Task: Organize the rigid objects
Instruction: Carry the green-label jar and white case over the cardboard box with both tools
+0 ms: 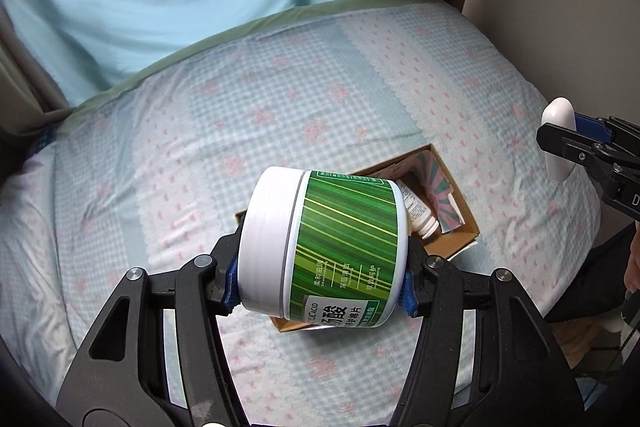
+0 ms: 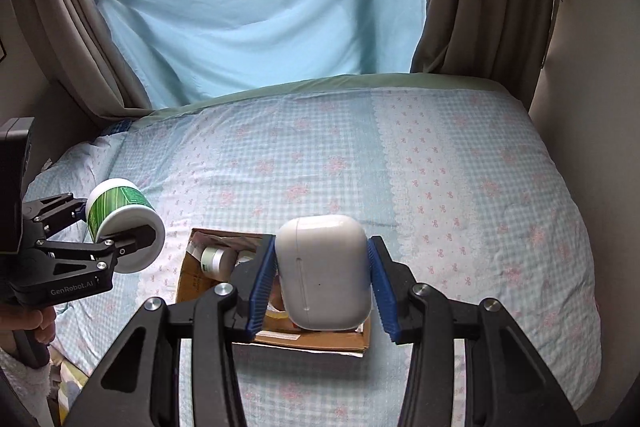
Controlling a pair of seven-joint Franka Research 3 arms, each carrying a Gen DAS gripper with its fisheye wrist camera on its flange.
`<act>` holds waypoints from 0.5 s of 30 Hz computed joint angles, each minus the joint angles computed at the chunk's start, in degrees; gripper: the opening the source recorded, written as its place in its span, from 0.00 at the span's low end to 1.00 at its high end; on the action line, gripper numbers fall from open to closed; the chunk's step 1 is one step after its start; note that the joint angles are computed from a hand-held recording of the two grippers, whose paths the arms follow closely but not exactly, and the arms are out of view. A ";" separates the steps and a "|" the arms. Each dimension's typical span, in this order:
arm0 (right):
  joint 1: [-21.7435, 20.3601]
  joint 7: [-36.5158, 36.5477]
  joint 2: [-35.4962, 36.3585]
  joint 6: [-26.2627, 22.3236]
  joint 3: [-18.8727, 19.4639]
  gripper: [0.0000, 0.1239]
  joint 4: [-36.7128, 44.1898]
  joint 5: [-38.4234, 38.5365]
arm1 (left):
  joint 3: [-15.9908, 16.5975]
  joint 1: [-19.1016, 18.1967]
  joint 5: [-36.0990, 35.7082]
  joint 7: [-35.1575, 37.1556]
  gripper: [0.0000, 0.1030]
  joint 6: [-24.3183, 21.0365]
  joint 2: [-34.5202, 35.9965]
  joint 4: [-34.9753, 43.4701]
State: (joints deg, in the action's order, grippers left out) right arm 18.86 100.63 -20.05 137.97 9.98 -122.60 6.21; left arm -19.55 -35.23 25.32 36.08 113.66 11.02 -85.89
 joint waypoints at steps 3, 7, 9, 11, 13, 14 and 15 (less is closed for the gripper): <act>1.15 0.37 2.73 0.18 0.70 0.34 0.79 0.98 | 0.21 1.70 -2.48 -1.91 0.53 3.24 -3.78 -7.20; 3.28 -0.35 6.74 -0.03 0.76 0.34 2.23 2.91 | 0.00 3.45 -4.57 -4.60 0.53 6.44 -5.98 -13.81; 4.34 -1.67 8.90 -0.32 0.58 0.34 3.10 3.98 | -0.09 4.06 -5.40 -6.47 0.53 7.88 -6.27 -16.11; 5.42 -3.61 11.25 -0.56 0.39 0.34 3.87 5.36 | -0.16 4.55 -6.38 -8.04 0.53 9.03 -6.05 -17.69; 6.40 -6.14 13.24 -0.22 0.18 0.34 3.96 7.18 | -0.13 5.01 -7.35 -9.08 0.53 10.36 -5.61 -19.22; 6.78 -7.26 14.07 -0.04 0.16 0.34 3.79 7.71 | -0.12 5.17 -7.77 -9.49 0.53 10.89 -5.22 -19.73; 7.09 -8.27 14.85 0.12 0.15 0.34 3.64 8.08 | -0.09 5.37 -8.35 -9.59 0.53 11.40 -4.71 -20.12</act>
